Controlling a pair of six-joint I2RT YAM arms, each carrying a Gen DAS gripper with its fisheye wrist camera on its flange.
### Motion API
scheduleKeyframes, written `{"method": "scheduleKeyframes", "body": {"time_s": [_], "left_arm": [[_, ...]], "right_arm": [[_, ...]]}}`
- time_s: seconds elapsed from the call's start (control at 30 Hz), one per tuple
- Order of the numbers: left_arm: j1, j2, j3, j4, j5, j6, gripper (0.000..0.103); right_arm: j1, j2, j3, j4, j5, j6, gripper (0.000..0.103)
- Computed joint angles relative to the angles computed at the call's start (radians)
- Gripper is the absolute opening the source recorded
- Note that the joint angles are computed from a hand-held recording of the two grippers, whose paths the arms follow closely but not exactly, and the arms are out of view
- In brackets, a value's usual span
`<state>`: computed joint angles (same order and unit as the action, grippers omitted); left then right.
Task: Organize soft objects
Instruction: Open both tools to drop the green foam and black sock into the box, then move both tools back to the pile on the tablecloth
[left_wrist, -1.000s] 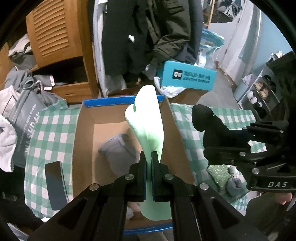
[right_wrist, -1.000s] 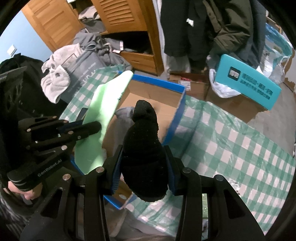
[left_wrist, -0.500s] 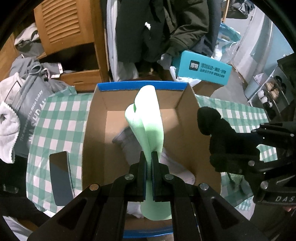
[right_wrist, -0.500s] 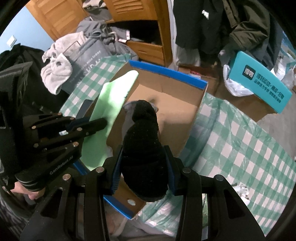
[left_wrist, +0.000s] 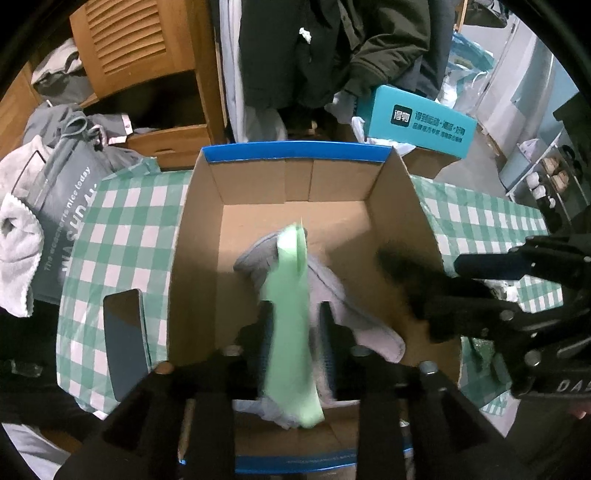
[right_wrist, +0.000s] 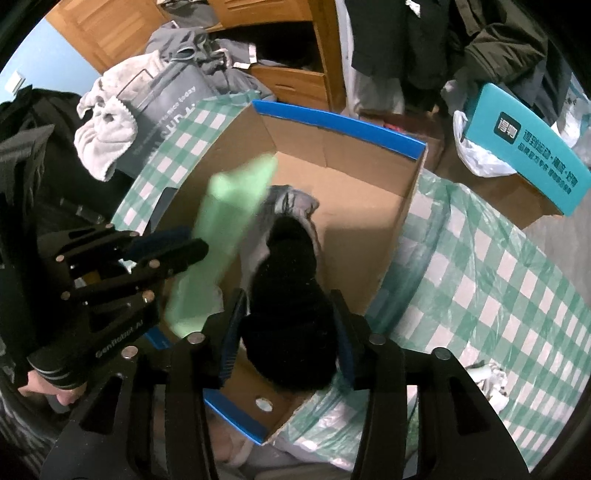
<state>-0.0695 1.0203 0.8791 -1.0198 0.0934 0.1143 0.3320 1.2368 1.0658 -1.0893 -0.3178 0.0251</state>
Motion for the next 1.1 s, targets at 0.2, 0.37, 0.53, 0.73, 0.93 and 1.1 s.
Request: {"method": "scheduleKeyframes", "body": {"time_s": [0.2,0.37,0.53,0.73,0.93,1.1], "left_arm": [[-0.015,-0.008,0.003,0.002,-0.012,-0.009,0.039],[-0.043,-0.01,0.011,-0.008,-0.014,-0.028,0.039],[-0.095,-0.021,0.023,-0.016,-0.028,-0.06,0.043],[-0.166,-0.028,0.035,-0.028,-0.042,-0.1,0.046],[-0.244,-0.022,0.041,-0.033,-0.064,-0.148,0.048],[-0.325,-0.01,0.038,-0.026,-0.104,-0.196,0.053]], "right_arm": [[-0.052,-0.008,0.008,-0.014,-0.001,-0.013,0.054],[-0.095,-0.024,0.017,-0.034,-0.005,-0.033,0.056],[-0.129,-0.056,0.016,-0.055,0.005,-0.068,0.059],[-0.192,-0.09,0.009,-0.086,-0.005,-0.118,0.059],[-0.272,-0.122,-0.007,-0.117,-0.021,-0.183,0.059],[-0.36,-0.145,-0.028,-0.141,-0.031,-0.257,0.061]]}}
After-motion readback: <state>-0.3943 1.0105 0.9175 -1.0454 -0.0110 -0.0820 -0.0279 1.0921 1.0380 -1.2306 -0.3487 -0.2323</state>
